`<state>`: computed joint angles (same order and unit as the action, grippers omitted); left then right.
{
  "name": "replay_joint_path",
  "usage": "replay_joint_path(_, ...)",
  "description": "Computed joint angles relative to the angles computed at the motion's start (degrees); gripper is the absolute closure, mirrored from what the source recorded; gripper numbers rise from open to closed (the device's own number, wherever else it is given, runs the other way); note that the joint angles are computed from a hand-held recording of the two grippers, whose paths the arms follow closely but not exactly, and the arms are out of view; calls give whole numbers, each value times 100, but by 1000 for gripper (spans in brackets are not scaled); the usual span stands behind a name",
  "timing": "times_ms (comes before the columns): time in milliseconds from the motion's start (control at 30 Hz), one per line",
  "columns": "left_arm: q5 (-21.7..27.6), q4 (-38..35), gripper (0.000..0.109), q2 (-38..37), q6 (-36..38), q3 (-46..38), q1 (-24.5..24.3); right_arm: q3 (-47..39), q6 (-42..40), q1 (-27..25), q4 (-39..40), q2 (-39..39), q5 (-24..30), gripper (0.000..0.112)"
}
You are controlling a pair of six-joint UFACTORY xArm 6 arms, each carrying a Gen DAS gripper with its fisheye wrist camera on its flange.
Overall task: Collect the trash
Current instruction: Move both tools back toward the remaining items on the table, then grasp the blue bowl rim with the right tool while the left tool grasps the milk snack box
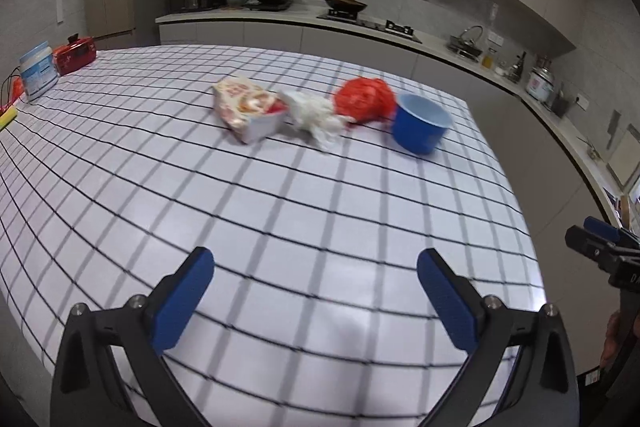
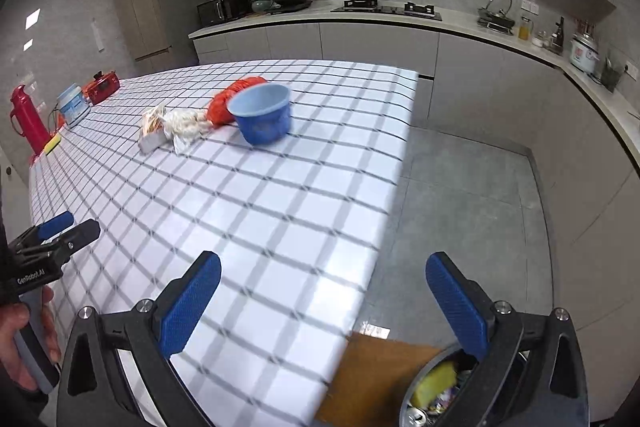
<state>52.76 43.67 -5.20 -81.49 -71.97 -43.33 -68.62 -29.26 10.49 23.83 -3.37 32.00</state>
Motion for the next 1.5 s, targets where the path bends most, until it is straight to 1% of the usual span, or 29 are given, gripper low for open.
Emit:
replay_joint_path(167,-630,-306,7,-194,428,327,779,-846,991,510,-660,781,6,9)
replay_joint_path(300,-973,-538,7,61,868,141,1219,-1373,1467,723,-1018,1270,30,9)
replay_joint_path(400,-1186,-1028,7,393,1425,-48,1487,-1852,1878,840,-1330,1703,142,9)
replay_joint_path(567,-1122,-1496,7,998,2166,-579,1742,-2442,2166,952,-1606,2228,336,9)
replay_joint_path(633,-1134,-1673,7,1163,2373,-743,1848,-2688,2295,960,-1673,2440,427,9)
replay_joint_path(700,-1035,-1751,7,1274,2530,-874,1974,-2873,2341,966,-1697,2594,501,9)
replay_joint_path(767,-934,-1656,11,1206,2478,-830,2100,-3146,2413,991,-1764,2811,599,9)
replay_joint_path(833,-850,-1521,11,984,2246,-581,2261,-3373,2489,1016,-1824,2989,658,9)
replay_joint_path(900,-1022,-1560,11,652,2055,-177,2434,-3627,2545,1035,-1864,3172,712,9)
replay_joint_path(967,-1246,-1641,12,405,1919,102,2467,-3827,2665,1047,-1972,3329,701,9)
replay_joint_path(1033,-1434,-1528,11,409,1902,98,2355,-3994,2737,1044,-1983,3453,745,9)
replay_joint_path(1100,-1408,-1583,11,663,2145,-219,2214,-4230,2854,1042,-2083,3622,809,9)
replay_joint_path(1200,-1216,-1680,11,1176,2343,-861,2129,-4607,2899,1025,-2099,3871,947,9)
replay_joint_path(1300,-1019,-1763,11,1509,2403,-1284,2215,-4835,2846,1015,-2037,4041,1011,9)
replay_joint_path(1400,-895,-1882,11,1698,2511,-1490,2340,-5161,2812,1022,-2033,4260,1140,9)
replay_joint_path(1433,-975,-1957,11,1694,2577,-1454,2390,-5284,2834,1027,-2072,4347,1166,9)
replay_joint_path(1500,-1206,-1969,23,1497,2661,-1175,2451,-5523,2797,1012,-2005,4501,1228,9)
